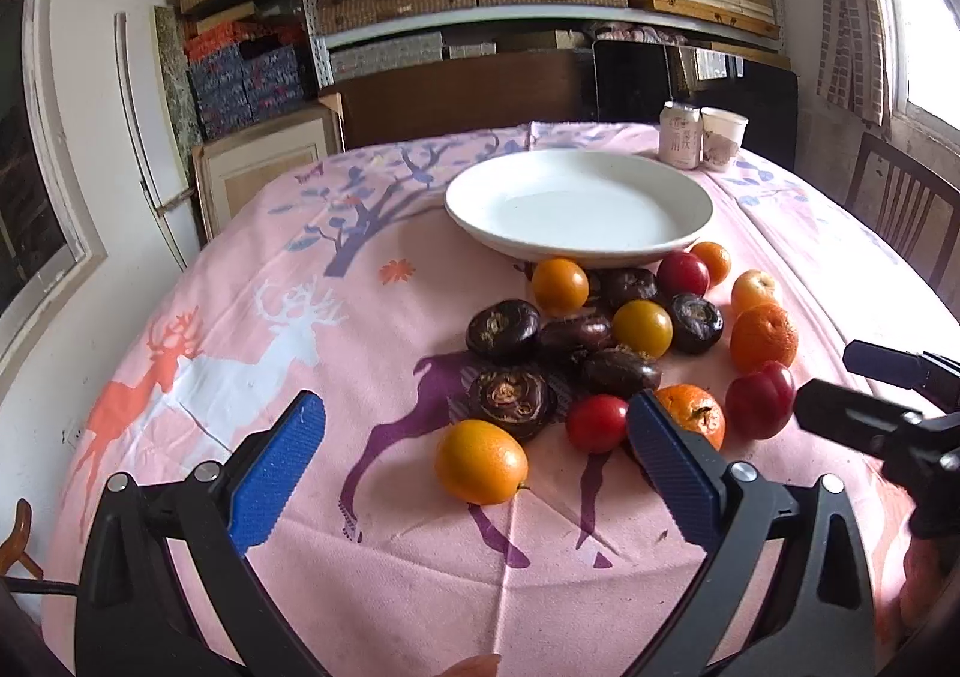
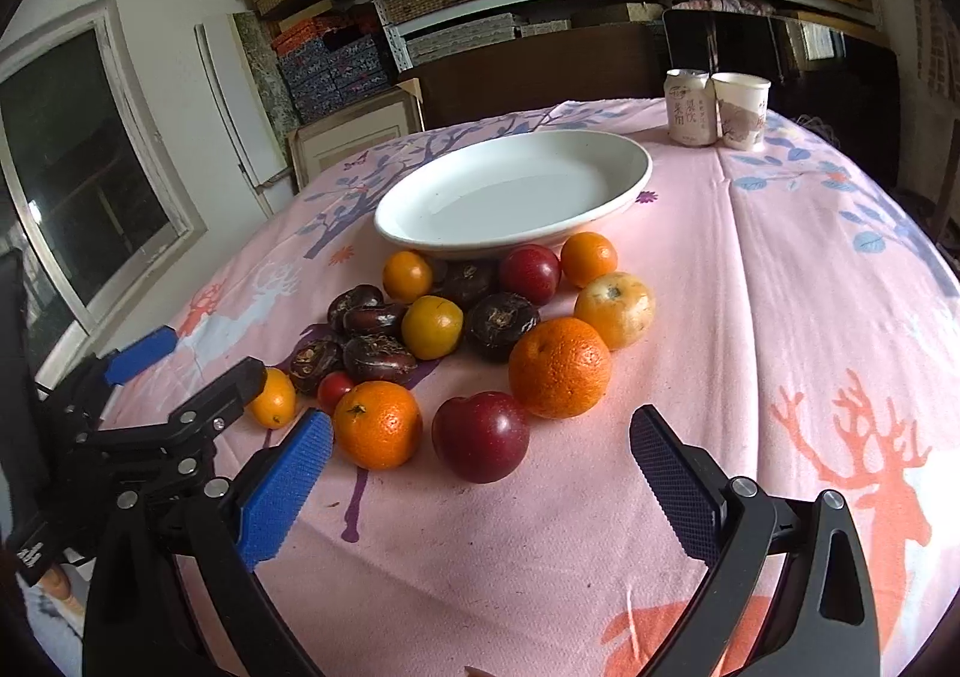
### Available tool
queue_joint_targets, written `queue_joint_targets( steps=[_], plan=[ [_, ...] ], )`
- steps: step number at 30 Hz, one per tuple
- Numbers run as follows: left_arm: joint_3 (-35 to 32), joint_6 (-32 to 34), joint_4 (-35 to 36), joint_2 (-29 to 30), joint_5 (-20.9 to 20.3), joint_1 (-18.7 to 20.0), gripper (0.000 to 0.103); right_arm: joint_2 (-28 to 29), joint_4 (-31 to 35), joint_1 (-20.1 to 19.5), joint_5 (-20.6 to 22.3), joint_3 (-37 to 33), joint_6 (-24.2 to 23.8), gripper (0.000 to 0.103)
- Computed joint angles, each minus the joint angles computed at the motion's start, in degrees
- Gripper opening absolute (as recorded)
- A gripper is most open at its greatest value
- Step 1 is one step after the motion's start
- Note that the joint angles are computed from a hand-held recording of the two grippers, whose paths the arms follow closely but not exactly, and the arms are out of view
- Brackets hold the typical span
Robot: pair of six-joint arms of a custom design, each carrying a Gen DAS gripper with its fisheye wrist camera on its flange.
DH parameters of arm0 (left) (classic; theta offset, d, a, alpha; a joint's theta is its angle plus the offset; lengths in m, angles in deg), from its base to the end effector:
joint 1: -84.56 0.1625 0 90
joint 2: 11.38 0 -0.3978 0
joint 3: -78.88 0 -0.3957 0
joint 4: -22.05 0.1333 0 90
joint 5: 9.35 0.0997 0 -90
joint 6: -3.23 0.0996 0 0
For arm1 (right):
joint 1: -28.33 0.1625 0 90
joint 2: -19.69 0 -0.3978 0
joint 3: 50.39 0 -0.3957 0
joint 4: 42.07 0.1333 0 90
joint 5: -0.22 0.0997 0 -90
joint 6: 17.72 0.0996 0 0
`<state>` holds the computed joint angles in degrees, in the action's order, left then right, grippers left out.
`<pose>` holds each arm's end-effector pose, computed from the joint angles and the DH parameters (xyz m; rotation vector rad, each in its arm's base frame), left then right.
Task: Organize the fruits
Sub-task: 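Move both tools toward the fruit pile in front of the plate, then grasp the orange with the left tool while the right tool grasps the red apple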
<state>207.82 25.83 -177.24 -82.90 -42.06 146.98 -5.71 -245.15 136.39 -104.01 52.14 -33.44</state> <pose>-0.0127 -0.4932 0.2515 0.3639 2.0199 -1.0109 0.2848 -0.5223 -0.0723 0.6978 -2.6846 0.9061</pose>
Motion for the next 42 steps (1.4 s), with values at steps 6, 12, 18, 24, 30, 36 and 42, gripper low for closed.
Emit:
queue_joint_targets(
  steps=[6, 12, 18, 24, 30, 36, 42],
  plan=[
    [-2.0, -11.2, 18.6, -4.4, -7.9, 4.1, 0.099, -1.4, 3.1, -1.0, -1.4, 1.2, 3.5, 0.1],
    [-4.5, -16.8, 28.8, -4.6, -10.0, 6.0, 0.099, -0.8, 6.4, 0.4, -5.5, -1.8, -1.2, 0.1],
    [-6.9, -20.0, 36.4, -3.6, -9.6, 6.9, 0.099, 0.3, 12.1, 1.0, -5.4, -4.1, -3.0, 0.084],
    [-7.6, -19.8, 37.8, -2.8, -7.6, 6.6, 0.099, 0.6, 17.2, 0.1, -3.4, -6.1, 0.2, 0.063],
    [-6.9, -19.0, 35.7, -4.7, -11.2, 7.7, 0.099, 0.9, 17.4, 0.1, -4.0, -6.8, 0.9, 0.054],
    [-7.9, -15.4, 32.9, -3.1, -7.9, 7.8, 0.072, 0.2, 18.2, -1.0, -0.5, -6.2, 1.4, 0.041],
    [-6.7, -13.4, 30.7, -4.3, -11.3, 8.0, 0.042, -0.7, 18.5, -2.0, 2.5, -5.3, 2.1, 0.04]
  ],
)
